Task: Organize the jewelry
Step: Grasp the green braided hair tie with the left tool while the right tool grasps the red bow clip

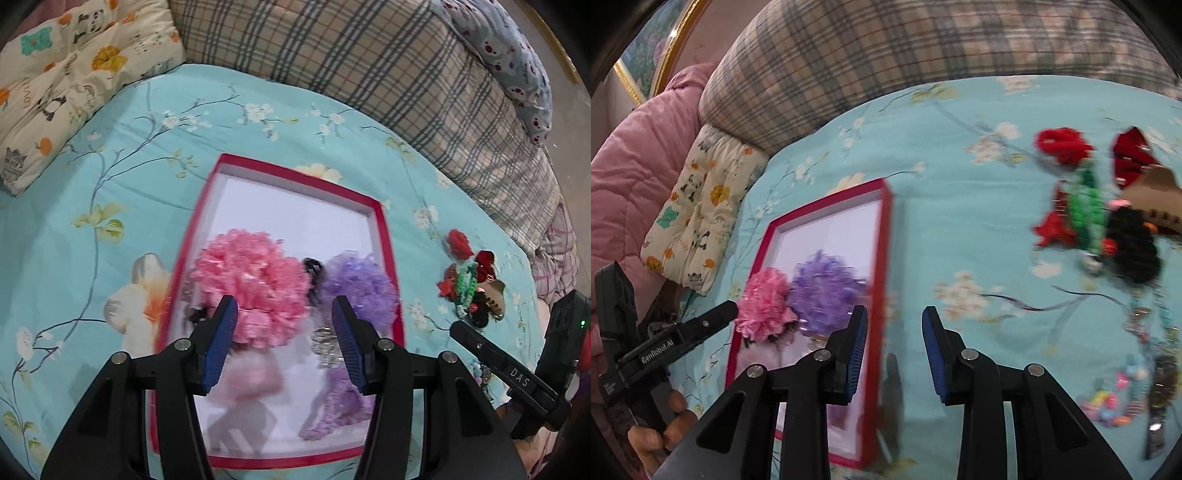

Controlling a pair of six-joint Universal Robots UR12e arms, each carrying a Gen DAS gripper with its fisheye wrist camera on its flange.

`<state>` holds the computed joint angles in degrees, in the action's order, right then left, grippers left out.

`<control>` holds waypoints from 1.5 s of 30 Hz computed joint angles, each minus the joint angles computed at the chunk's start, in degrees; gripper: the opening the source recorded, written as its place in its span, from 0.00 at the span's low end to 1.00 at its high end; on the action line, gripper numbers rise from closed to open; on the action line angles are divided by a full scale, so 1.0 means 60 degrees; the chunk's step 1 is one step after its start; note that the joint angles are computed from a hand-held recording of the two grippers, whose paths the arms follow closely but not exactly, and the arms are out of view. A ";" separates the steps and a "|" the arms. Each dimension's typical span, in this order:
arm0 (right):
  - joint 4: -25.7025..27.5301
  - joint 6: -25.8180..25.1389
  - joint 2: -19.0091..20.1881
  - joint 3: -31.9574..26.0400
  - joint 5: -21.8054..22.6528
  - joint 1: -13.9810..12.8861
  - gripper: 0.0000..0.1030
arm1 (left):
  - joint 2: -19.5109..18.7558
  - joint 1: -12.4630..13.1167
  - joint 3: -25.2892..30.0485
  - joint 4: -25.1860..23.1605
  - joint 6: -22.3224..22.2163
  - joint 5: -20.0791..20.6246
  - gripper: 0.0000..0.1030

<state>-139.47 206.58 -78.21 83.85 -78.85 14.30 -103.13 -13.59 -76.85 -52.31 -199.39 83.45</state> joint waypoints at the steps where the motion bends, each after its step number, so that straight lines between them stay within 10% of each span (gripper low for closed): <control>1: -0.0035 0.0065 -0.0139 0.0162 -0.0091 -0.0077 0.32 | -0.0017 -0.0040 0.0038 -0.0004 0.0009 -0.0031 0.50; 22: -0.0178 0.0533 -0.1662 0.1872 -0.1401 -0.1454 0.33 | -0.0997 -0.1108 0.1394 -0.0659 0.0812 -0.0992 0.53; 45: 0.0210 -0.0741 -0.0493 0.0623 -0.0394 -0.2775 0.39 | -0.3555 -0.1868 0.4692 -0.2032 0.1234 -0.1887 0.53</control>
<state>-138.21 202.13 -81.16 87.59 -81.21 -2.35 -124.46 -24.79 -48.69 -64.50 -191.99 72.13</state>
